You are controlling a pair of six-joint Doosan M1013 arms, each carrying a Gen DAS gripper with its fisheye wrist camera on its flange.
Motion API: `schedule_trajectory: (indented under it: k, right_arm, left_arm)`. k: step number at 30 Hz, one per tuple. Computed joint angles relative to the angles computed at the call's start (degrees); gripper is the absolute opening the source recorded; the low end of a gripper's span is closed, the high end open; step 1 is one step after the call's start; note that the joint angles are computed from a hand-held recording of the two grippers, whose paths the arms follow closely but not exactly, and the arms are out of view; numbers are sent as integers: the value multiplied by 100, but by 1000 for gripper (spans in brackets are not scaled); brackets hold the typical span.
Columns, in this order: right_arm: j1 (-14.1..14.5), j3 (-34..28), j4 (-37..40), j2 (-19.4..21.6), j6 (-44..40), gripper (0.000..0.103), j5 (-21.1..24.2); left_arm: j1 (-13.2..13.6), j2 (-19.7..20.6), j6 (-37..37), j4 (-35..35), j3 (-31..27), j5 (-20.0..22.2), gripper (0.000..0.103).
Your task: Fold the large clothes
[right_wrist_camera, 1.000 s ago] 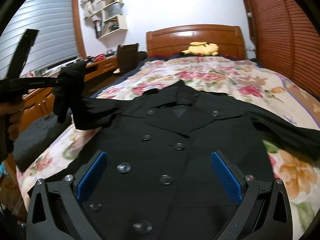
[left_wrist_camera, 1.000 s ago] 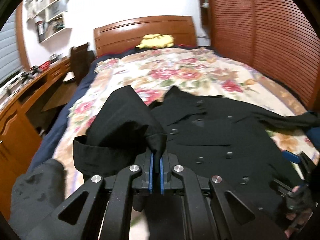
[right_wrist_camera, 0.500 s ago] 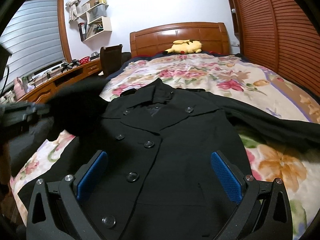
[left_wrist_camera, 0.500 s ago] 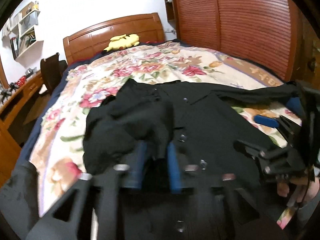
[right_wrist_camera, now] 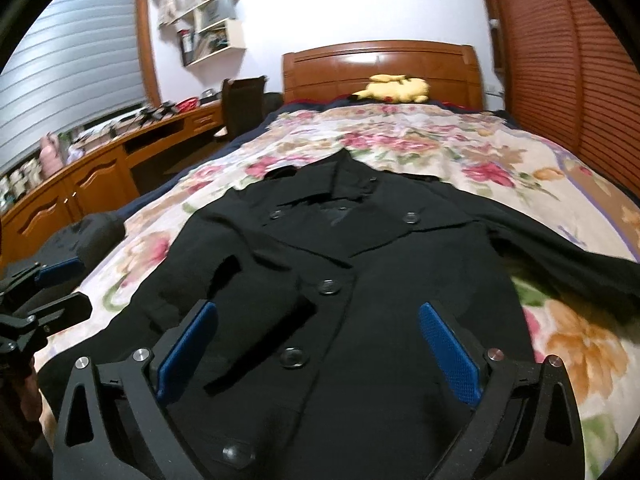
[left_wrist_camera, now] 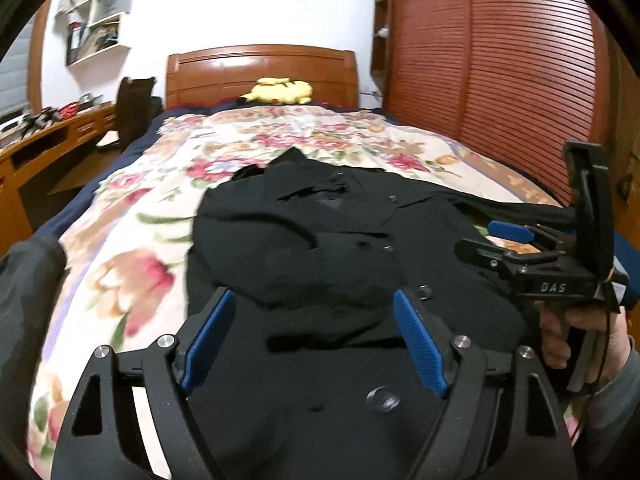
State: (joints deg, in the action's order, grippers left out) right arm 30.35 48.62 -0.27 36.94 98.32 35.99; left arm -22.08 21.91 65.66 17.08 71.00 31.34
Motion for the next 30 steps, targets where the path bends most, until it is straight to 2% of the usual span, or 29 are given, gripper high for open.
schedule_trajectory:
  k: [4,7,10,13,16,22,24,25,26,27,30]
  right_arm:
    - [-9,-339,466,183,-687,95,250]
    - [9,-702,668,367,-1144,95,512]
    - [26,-1256,857,673,-1555,94,1009]
    - [24,-1819,1034,993,-1780,92,1550]
    - [33,-2446,1116,1344,-1914,86,2139]
    - [39,-3584,818,1987,-1833,65,3242]
    - [14,-3568,834,1989,-1836,48,3249]
    - [6,-3426,823,1921,-1858,43,3144]
    - [16,-3337,769,1879,-1847,34,3040]
    - [37,-3130,696,1779,-1792,23,2833]
    - [29,-2365,686,1401,-1614,11,2020]
  left_arm:
    - [103,-136,-539,365,289,-205,82]
    - [187,-202,-624,398,440,-279,82]
    - [189,-228,-862,776,486,-229,82]
    - [211,-268,-860,845,560,-292,82]
    - [260,-283,-780,725,604,-328,82]
    - [269,-271,-824,770,607,-281,82]
    - [260,-271,-832,765,614,-288,82]
    - [262,-278,-822,752,625,-305,82]
    - [255,-279,-814,752,629,-318,82]
    - [247,-279,-814,765,631,-326,82]
    - [206,-276,-860,777,622,-370,82]
